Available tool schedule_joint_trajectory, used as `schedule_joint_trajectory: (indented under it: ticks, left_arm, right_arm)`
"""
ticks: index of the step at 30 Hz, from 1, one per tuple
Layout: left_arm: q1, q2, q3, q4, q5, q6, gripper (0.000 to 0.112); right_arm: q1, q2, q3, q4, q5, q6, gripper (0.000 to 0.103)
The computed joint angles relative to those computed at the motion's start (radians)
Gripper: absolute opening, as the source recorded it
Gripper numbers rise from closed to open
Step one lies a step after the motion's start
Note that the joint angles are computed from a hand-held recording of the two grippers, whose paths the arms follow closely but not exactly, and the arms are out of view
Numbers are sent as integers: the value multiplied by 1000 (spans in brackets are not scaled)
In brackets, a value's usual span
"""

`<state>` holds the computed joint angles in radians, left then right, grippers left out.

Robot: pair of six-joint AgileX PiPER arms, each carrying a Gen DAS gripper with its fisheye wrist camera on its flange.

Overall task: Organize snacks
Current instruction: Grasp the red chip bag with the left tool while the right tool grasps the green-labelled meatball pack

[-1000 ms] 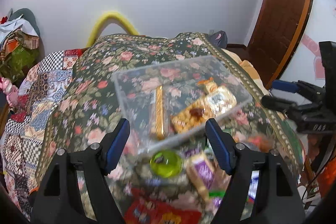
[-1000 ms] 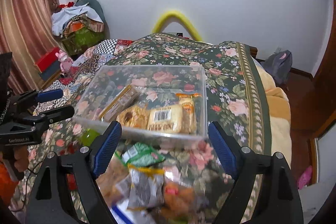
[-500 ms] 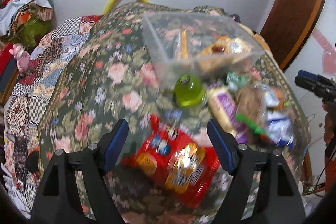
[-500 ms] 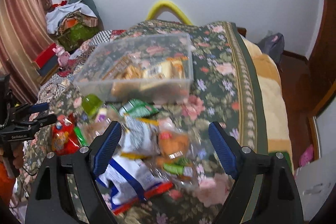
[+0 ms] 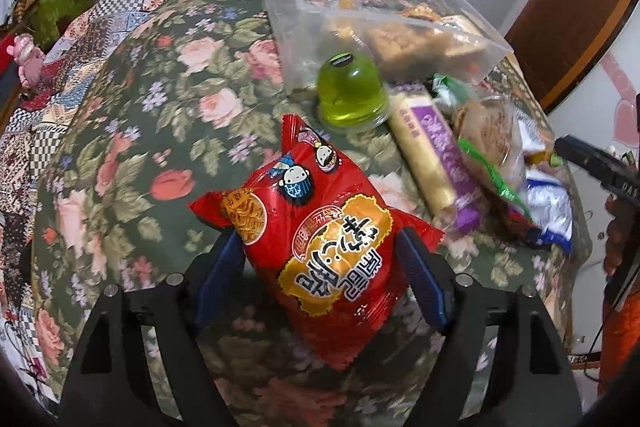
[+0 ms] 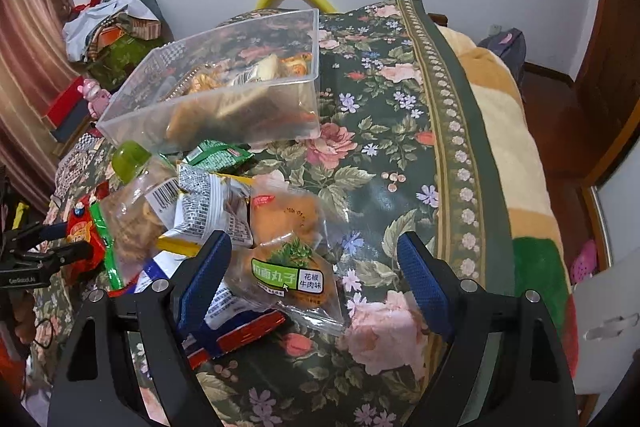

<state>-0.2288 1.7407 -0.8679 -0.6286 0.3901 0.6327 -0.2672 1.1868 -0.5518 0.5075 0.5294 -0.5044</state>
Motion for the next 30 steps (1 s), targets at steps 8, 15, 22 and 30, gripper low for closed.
schedule_joint_trajectory:
  ticks: [8,15,22,30]
  left_arm:
    - [-50,84,-104,45,-7,-124,89]
    - [-37,162,-171,-32,-23,-124,99]
    - [-52,178,-148,-89,-116,-68,101]
    - [-53,133,-59,-292,-210,205,81]
  right_arm:
    - [13,89,5,103,-44,-114,79]
    - [-16,153,4,255,-25,-259,72]
    - [-5,168,14,314,-15,-315,52]
    - [-9,143,17,299,-25,-297,45]
